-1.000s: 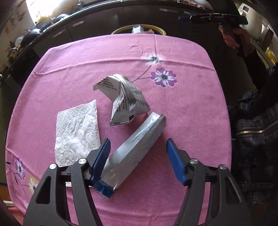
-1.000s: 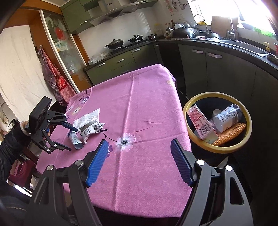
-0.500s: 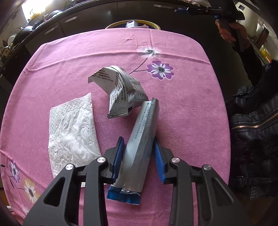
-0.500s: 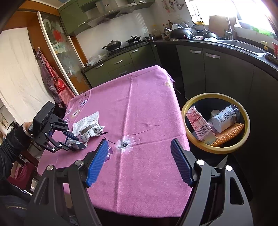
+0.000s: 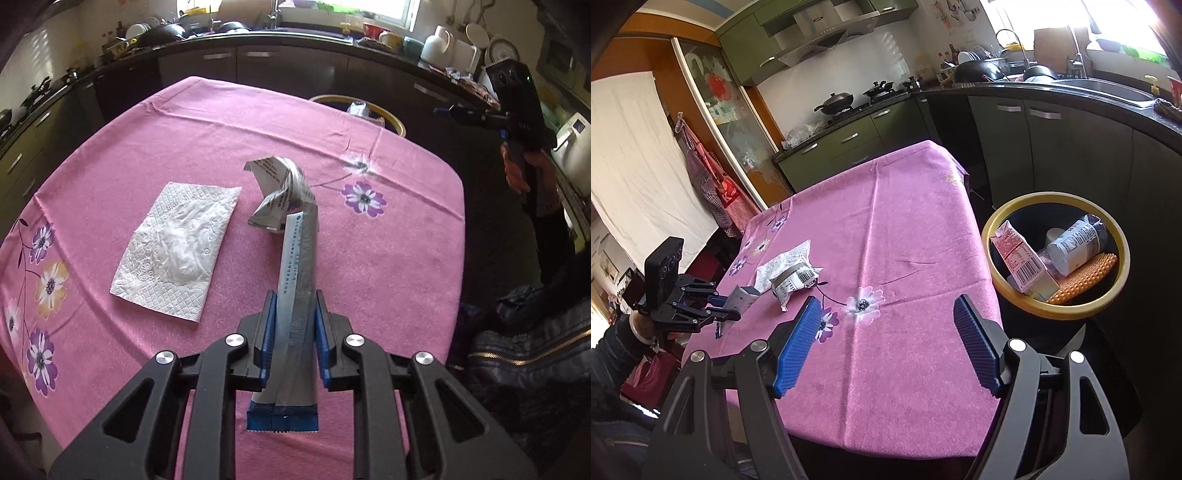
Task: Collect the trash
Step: 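Carry the silver tube over the bin and open the left gripper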
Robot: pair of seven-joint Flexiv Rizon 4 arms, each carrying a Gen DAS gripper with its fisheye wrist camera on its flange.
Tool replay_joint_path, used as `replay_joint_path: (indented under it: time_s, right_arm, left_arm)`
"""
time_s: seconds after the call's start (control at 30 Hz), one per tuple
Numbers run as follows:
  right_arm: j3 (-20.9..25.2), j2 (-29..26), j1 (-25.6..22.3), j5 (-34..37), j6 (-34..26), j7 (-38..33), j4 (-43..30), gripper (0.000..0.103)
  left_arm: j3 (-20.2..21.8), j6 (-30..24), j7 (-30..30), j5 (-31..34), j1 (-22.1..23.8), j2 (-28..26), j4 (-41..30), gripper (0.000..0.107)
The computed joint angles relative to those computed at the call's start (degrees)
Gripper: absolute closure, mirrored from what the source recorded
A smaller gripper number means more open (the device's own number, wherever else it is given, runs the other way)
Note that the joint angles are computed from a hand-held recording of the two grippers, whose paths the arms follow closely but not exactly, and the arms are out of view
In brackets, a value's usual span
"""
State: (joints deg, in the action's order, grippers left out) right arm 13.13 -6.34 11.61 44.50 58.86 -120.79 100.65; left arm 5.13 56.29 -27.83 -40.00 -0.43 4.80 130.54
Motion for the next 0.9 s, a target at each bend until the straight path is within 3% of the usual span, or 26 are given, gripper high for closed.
replay_joint_path:
  time_s: [0.2,0.37,0.53,0.67,0.9]
  right_arm:
    - [-0.8,2.2,-0.9,2.2,1.8,-0.9,1.3,0.029]
    - [-2.8,4.8,-2.2,4.8,3.2,-1.7,3.6,0.029]
    - [-5.7,6.7,-4.1,8.7,2.6,-3.5,5.3,0.029]
    - [-8.0,7.7,-6.0,11.7,1.1,-5.2,6.4,0.029]
    - [-11.1,8.0,-9.3,15.1,-2.3,-7.2,7.1,0.029]
  left_arm:
    - [-2.5,0.5,-2.0,-2.8,-3.8,0.9,-3.3,0.088]
    - [-5.7,-4.0,-4.9,-3.5,-5.5,-5.8,-13.3,0.088]
    - [-9.9,-8.3,-11.8,0.2,-5.5,-18.1,-29.0,0.088]
    - [-12.5,-13.1,-22.8,5.2,-6.0,-30.1,-45.0,0.088]
    - [-11.2,-19.6,-39.6,19.3,-11.7,-49.4,-73.5,0.088]
